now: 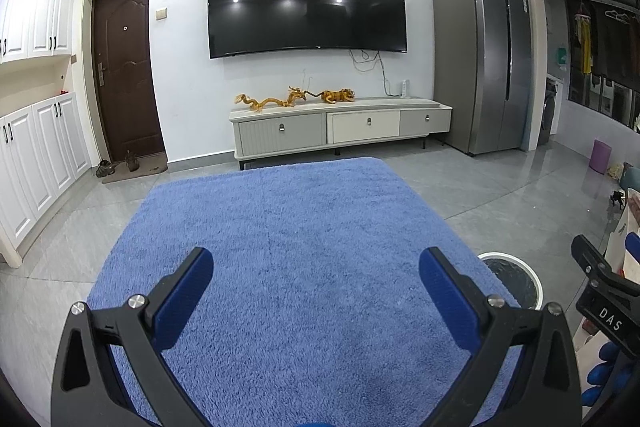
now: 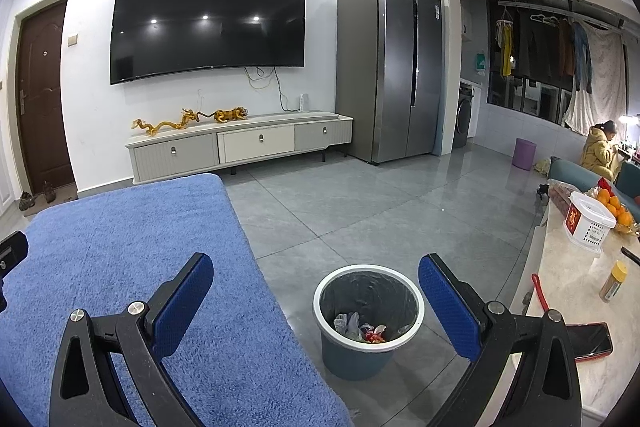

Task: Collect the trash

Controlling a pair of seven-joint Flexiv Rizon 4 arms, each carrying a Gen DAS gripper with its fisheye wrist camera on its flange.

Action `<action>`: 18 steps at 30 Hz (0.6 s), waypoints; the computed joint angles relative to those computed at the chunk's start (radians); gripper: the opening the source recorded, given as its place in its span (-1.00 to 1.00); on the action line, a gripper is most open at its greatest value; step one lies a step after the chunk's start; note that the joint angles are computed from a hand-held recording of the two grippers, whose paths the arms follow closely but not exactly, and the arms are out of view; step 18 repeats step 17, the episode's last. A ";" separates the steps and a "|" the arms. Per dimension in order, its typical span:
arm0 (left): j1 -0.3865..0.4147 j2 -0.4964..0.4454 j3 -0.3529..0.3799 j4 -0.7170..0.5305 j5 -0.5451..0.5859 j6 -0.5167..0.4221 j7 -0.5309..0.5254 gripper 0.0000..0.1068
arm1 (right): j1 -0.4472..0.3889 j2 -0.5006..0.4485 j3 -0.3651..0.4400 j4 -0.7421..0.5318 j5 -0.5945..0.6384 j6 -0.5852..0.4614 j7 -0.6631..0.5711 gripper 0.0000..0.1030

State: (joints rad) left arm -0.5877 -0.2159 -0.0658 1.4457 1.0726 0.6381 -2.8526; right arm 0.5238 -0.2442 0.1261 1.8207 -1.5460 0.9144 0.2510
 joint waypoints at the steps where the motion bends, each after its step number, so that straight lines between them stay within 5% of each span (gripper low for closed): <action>1: -0.001 0.001 0.000 0.000 0.001 -0.002 0.000 0.93 | 0.000 0.001 0.000 0.002 0.001 0.000 0.001 1.00; 18: 0.004 0.008 -0.008 0.003 0.002 -0.003 0.002 0.93 | 0.003 0.007 0.005 0.010 -0.015 -0.003 0.010 1.00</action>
